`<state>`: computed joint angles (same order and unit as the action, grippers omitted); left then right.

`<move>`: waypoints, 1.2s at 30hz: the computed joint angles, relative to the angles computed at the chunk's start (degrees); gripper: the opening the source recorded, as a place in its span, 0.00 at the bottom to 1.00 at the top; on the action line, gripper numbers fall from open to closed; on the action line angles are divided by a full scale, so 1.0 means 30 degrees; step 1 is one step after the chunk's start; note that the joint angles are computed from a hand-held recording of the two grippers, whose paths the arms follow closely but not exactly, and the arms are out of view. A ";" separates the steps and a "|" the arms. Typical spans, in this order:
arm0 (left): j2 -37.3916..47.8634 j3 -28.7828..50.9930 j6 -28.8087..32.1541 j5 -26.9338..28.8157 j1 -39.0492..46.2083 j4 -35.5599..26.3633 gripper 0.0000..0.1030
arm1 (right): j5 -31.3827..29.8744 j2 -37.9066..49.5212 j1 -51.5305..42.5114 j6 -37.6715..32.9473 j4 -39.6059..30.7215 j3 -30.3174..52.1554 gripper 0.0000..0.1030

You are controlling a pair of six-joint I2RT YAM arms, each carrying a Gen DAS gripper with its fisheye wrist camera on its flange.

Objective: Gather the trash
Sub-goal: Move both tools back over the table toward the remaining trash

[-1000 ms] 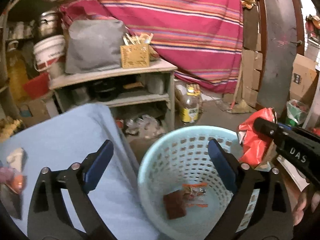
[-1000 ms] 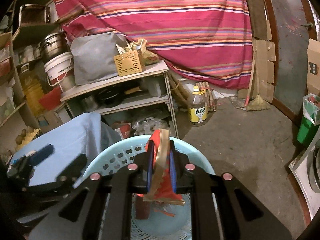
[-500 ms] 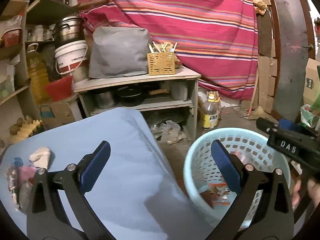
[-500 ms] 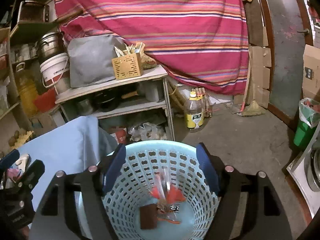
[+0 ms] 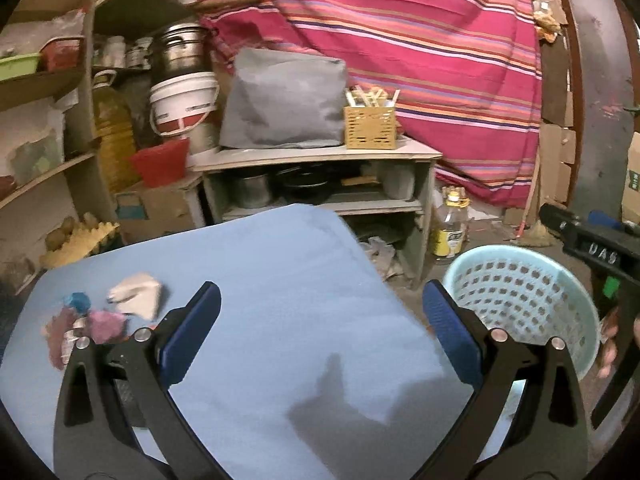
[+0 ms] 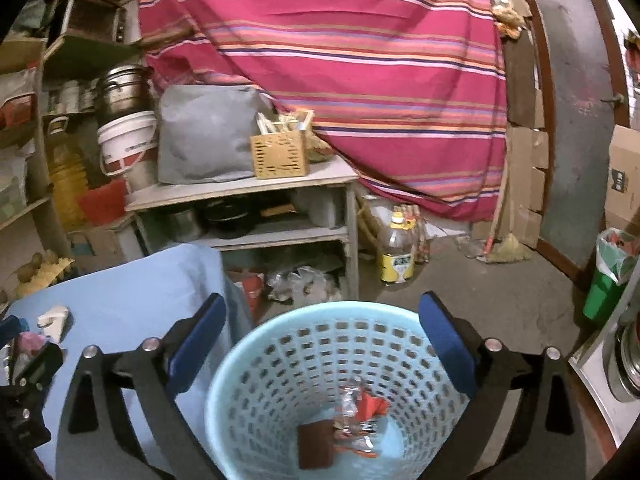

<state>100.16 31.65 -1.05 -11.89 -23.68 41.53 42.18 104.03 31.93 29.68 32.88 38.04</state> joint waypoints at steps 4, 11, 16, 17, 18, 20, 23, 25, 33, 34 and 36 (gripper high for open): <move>-0.0771 -0.1610 0.0876 0.0585 0.2038 0.0880 0.95 | 0.0749 0.0772 0.1355 0.0040 -0.1076 0.1456 0.96; -0.0680 -0.2257 0.2769 0.3434 0.7853 0.0587 0.95 | 0.0105 0.2923 0.3174 0.1380 -0.3976 0.5150 0.96; 0.0576 -0.0964 0.3746 0.5121 1.1422 -0.0390 0.95 | -0.0037 0.4885 0.4062 0.1613 -0.5562 0.8099 0.96; 0.0890 -0.0636 0.3827 0.5532 1.1990 -0.0707 0.95 | -0.0038 0.5397 0.4249 0.1507 -0.6021 0.8876 0.96; 0.1237 -0.0366 0.4006 0.5925 1.2481 -0.0930 0.95 | -0.0052 0.5831 0.4384 0.1440 -0.6419 0.9527 0.96; 0.1891 -0.0123 0.4438 0.6306 1.3072 -0.0948 0.95 | -0.0153 0.6770 0.4610 0.1444 -0.7426 1.0973 0.96; 0.2939 0.0249 0.5057 0.6463 1.3776 -0.0711 0.94 | -0.0472 0.7997 0.4813 0.1706 -0.8991 1.2923 0.96; 0.3491 0.0599 0.5396 0.6853 1.4162 -0.0788 0.90 | -0.0657 0.8467 0.4865 0.1693 -0.9422 1.3659 0.96; 0.3379 0.1433 0.5675 0.9242 1.5328 -0.2703 0.64 | -0.1224 1.0378 0.5337 0.1469 -1.1033 1.6793 0.96; 0.3377 0.1501 0.5770 0.9428 1.5404 -0.2870 0.62 | -0.1278 1.0544 0.5382 0.1485 -1.1182 1.7086 0.96; 0.3419 0.1623 0.6016 0.9756 1.5587 -0.3089 0.54 | -0.1528 1.0870 0.5465 0.1533 -1.1388 1.7657 0.96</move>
